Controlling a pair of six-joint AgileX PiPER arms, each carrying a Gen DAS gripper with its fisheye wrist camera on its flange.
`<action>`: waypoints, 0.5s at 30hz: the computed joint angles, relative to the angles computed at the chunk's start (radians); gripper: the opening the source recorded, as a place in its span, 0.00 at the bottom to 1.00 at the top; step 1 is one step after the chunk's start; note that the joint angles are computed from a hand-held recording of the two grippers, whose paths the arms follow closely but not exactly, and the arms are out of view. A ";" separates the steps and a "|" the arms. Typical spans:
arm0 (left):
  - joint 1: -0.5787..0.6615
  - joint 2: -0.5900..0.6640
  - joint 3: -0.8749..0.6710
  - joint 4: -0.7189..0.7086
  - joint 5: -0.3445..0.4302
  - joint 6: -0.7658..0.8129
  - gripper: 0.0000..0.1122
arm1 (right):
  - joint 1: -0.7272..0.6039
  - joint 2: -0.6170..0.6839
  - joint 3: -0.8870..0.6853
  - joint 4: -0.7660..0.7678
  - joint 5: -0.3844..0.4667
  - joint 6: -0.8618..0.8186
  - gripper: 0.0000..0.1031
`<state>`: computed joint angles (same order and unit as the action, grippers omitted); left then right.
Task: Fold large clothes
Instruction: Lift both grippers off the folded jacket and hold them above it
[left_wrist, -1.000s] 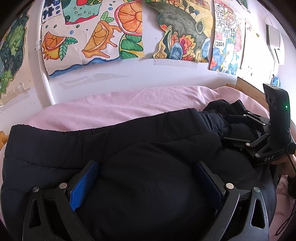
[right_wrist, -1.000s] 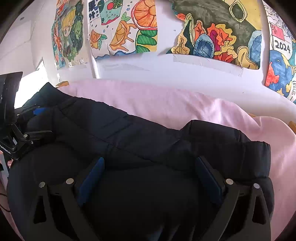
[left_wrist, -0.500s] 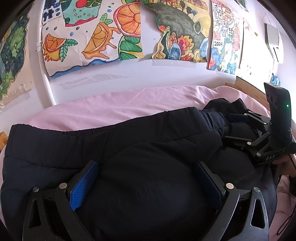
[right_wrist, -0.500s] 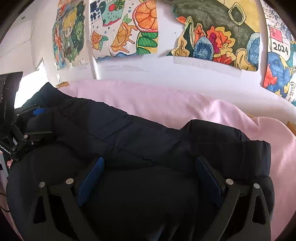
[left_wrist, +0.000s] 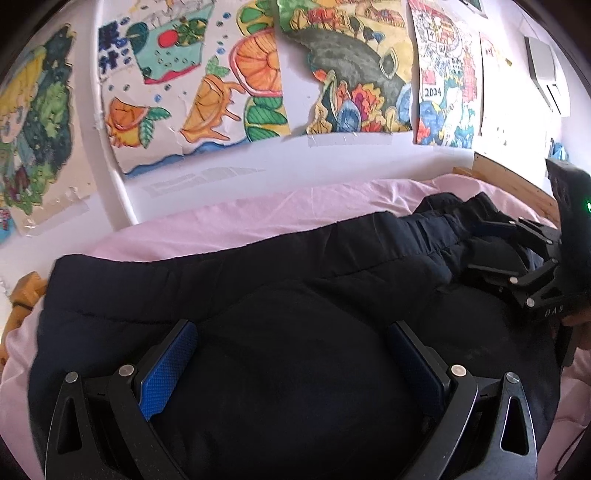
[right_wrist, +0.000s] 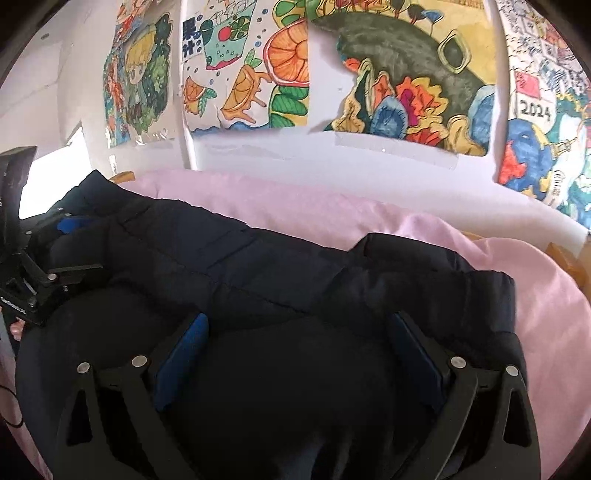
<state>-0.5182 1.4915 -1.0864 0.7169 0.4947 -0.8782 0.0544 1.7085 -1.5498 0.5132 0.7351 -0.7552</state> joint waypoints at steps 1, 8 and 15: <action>-0.004 -0.019 0.010 0.002 0.005 -0.005 0.92 | 0.004 -0.018 0.014 -0.022 -0.006 0.016 0.93; -0.078 -0.183 0.074 0.086 0.115 -0.070 0.92 | 0.035 -0.147 0.092 -0.237 -0.012 0.171 0.93; -0.174 -0.248 0.055 0.195 0.348 -0.163 0.92 | 0.027 -0.232 0.122 -0.296 0.011 0.170 0.93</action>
